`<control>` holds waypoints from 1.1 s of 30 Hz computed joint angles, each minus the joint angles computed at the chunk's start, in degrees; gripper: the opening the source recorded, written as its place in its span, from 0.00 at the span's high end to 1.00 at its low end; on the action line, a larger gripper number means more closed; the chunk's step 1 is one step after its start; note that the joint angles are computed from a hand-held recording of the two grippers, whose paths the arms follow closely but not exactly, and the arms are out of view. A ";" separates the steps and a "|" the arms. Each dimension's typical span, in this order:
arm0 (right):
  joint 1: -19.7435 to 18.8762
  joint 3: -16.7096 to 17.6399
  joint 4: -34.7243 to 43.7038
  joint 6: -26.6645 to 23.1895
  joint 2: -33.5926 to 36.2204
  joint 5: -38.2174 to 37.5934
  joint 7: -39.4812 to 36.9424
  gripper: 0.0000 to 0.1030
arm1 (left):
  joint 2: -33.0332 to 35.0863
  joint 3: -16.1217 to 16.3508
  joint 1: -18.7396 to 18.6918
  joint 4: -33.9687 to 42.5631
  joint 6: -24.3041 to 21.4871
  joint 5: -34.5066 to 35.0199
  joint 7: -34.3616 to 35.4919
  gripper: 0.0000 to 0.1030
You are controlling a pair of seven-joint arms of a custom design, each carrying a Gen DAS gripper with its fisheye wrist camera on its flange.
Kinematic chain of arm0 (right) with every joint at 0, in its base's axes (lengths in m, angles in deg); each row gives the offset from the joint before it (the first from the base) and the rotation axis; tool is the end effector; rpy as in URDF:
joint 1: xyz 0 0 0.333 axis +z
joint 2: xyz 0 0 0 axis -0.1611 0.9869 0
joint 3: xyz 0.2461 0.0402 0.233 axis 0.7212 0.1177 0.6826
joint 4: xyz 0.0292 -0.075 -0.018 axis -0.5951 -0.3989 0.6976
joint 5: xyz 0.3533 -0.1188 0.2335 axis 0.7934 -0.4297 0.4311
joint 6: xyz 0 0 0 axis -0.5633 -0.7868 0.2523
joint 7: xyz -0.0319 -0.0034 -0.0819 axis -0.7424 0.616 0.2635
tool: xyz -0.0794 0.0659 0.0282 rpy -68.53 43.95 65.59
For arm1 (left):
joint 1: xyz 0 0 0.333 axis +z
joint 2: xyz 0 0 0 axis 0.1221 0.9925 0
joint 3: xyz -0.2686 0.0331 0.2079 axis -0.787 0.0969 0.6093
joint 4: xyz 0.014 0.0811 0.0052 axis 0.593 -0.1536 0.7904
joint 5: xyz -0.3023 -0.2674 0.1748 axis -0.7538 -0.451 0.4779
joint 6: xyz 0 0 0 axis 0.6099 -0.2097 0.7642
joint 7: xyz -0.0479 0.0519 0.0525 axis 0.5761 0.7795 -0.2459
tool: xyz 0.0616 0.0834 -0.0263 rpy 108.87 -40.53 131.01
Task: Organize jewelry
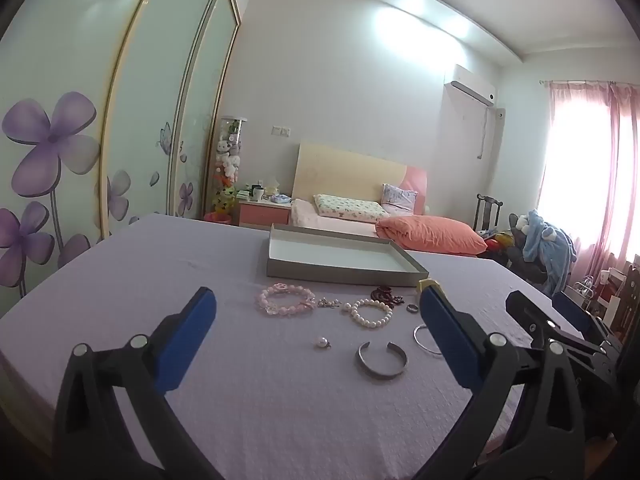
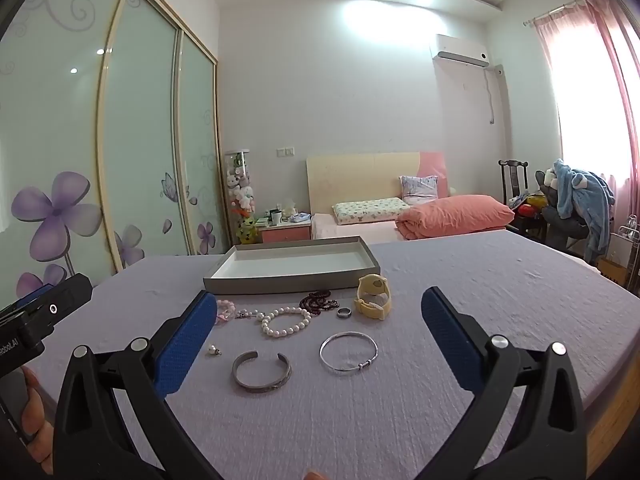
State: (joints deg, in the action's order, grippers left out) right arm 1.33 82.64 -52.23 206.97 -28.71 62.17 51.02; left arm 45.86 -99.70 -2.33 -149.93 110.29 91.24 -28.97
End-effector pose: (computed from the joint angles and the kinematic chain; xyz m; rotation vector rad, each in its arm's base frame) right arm 0.7205 0.1907 0.5525 -1.5907 0.9006 -0.6002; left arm 0.5577 -0.2370 0.5564 -1.7136 0.9128 -0.9255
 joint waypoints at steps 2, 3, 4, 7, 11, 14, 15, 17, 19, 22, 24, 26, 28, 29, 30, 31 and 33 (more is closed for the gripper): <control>-0.05 0.00 0.02 -0.11 0.01 0.12 0.09 0.02 | 0.01 0.04 0.01 0.02 0.22 -0.03 0.12 0.04; -0.04 -0.01 0.02 -0.11 0.01 0.12 0.09 0.02 | 0.05 0.03 0.00 0.07 0.18 -0.01 0.22 0.04; -0.04 -0.02 0.04 -0.14 0.02 0.06 0.11 0.02 | 0.10 0.04 0.00 0.12 0.22 0.03 0.29 0.04; -0.09 0.04 0.04 -0.09 -0.01 0.39 -0.19 0.02 | 0.34 0.09 -0.01 0.35 0.42 0.07 0.55 0.04; -0.02 -0.06 -0.05 -0.04 -0.08 0.24 0.02 0.02 | 0.05 0.17 -0.01 -0.02 0.36 0.25 -0.19 0.04; -0.03 -0.07 -0.02 -0.14 -0.04 0.41 -0.14 0.02 | 0.25 0.17 0.05 0.31 0.25 0.27 0.11 0.04; -0.04 -0.08 -0.04 -0.17 -0.06 0.42 -0.14 0.02 | 0.32 0.17 0.05 0.39 0.22 0.27 0.13 0.04; -0.03 -0.10 -0.06 -0.24 -0.07 0.35 -0.13 0.02 | 0.34 0.20 0.06 0.42 0.29 0.23 0.17 0.04; -0.04 -0.11 -0.06 -0.26 -0.08 0.38 -0.14 0.02 | 0.22 0.16 0.03 0.26 0.19 0.28 -0.10 0.04; -0.04 -0.12 -0.06 -0.32 -0.04 0.03 0.12 0.02 | 0.14 0.16 0.03 0.36 0.19 0.11 0.10 0.04; -0.06 -0.09 -0.05 -0.32 -0.04 0.02 0.12 0.02 | 0.12 0.13 0.03 0.29 0.20 0.17 0.04 0.04; -0.10 -0.07 -0.04 -0.33 -0.04 0.14 0.04 0.02 | 0.11 0.10 0.03 0.25 0.13 0.21 -0.05 0.04; -0.09 -0.07 -0.04 -0.28 -0.04 0.18 -0.03 0.02 | 0.12 0.10 0.03 0.25 0.17 0.25 -0.13 0.04; -0.09 -0.08 -0.06 -0.31 -0.05 0.13 0.05 0.02 | 0.14 0.11 0.04 0.29 0.15 0.21 -0.11 0.04; -0.09 -0.08 -0.06 -0.31 -0.05 0.13 0.05 0.02 | 0.15 0.11 0.03 0.32 0.14 0.16 -0.07 0.04; -0.09 -0.08 -0.06 -0.31 -0.05 0.13 0.05 0.02 | 0.14 0.11 0.03 0.32 0.14 0.18 -0.07 0.04; -0.10 -0.09 -0.06 -0.30 -0.05 0.15 0.04 0.02 | 0.12 0.10 0.03 0.26 0.14 0.25 -0.11 0.04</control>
State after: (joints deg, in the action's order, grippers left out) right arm 1.23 82.56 -52.28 206.67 -28.76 62.32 51.06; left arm 45.98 -99.60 -2.31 -149.67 110.43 91.49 -29.08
